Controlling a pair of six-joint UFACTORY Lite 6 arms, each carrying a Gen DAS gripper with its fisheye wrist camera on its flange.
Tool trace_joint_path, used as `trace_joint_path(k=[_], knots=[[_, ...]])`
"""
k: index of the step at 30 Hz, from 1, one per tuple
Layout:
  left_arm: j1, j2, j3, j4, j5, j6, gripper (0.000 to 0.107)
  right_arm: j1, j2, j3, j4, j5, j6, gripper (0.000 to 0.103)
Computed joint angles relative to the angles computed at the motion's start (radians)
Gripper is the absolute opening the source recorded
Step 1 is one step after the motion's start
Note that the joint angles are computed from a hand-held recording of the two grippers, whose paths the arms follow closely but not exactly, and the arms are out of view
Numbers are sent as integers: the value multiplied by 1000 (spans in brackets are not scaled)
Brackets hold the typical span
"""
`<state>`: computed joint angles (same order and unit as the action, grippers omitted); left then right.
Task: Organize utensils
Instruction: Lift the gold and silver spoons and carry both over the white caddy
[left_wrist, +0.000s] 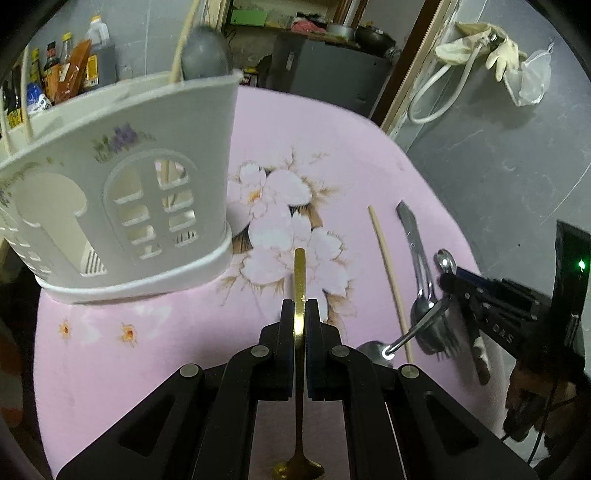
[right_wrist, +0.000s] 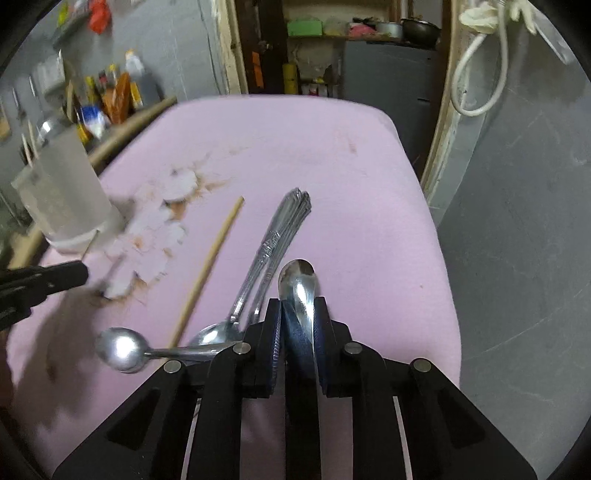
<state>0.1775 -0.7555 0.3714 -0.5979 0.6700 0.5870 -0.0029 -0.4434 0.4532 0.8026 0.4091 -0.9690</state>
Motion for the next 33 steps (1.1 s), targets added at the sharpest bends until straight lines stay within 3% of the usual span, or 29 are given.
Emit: trace_joint_path(k=[5,9,16,18,19,23,33], knots=[[133,-103,3,-126,69,146,3,-43,-168,-61,126,54,-83,14],[220,-141,34,-208,119,241,3,23,-285,-78,93,23,16,14],[299,-145,94,-263,203,334,3,194,-359,-55,-97,-97,309,12],[347,-139,111,-297,244,379,3,242,-368,-48,-208,-135,438,11],[379,-142,120,-312,274,401,3,261,-370,-39,-257,-146,497,2],[421,-113,156,-342,314,449,3,320,-339,-22,-442,-189,710,2],[590,-53,228,-402,465,542,3,342,-444,20,-644,-97,973,2]])
